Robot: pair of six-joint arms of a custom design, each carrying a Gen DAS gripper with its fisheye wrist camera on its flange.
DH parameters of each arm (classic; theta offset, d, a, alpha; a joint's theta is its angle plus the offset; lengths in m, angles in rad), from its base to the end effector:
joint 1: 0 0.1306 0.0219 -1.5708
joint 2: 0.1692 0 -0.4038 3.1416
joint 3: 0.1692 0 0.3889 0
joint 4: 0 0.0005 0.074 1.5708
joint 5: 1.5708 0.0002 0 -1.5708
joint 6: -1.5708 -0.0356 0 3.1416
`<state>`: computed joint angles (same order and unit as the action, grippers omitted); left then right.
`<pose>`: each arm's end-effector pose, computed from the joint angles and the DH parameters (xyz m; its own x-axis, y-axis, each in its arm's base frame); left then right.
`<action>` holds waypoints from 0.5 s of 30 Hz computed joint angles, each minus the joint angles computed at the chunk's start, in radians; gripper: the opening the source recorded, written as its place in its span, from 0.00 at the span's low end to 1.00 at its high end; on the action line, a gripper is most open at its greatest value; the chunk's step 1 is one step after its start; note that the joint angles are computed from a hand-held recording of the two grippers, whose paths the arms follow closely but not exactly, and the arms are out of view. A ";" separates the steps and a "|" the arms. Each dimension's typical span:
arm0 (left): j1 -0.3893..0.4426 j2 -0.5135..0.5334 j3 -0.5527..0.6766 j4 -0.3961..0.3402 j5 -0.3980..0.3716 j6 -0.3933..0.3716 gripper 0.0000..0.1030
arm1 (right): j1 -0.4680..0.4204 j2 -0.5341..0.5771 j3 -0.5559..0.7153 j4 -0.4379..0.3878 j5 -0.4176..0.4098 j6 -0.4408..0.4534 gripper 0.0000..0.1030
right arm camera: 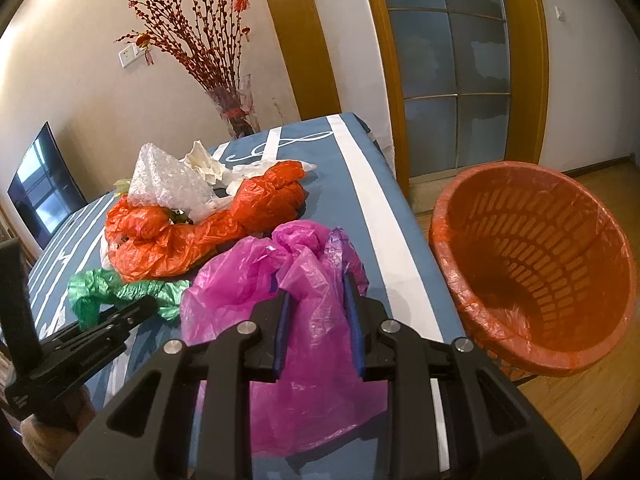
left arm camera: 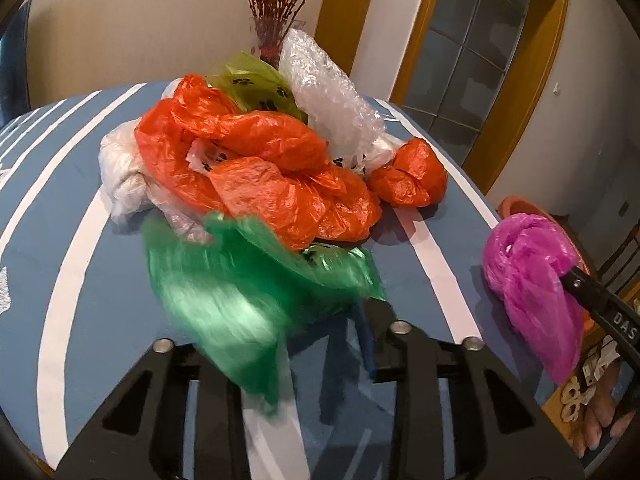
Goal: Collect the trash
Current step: 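Grasp the pink bag with the right gripper while the left gripper grasps the green bag, then carry both bags over the orange basket and open both grippers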
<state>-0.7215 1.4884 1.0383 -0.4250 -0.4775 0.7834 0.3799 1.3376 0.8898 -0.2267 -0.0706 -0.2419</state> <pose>0.3668 -0.3016 0.2825 -0.6663 -0.2486 -0.7030 -0.1477 0.9681 -0.2024 0.4005 0.1621 0.2966 -0.6640 -0.0078 -0.7477 -0.2699 0.9351 0.2299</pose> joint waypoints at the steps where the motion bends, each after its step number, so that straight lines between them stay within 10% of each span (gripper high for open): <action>1: -0.002 -0.003 -0.002 0.003 0.001 -0.002 0.24 | -0.002 -0.002 -0.001 0.000 0.000 0.001 0.25; 15: -0.093 -0.018 0.057 0.022 -0.056 -0.099 0.22 | -0.059 -0.084 -0.046 0.021 0.003 0.009 0.25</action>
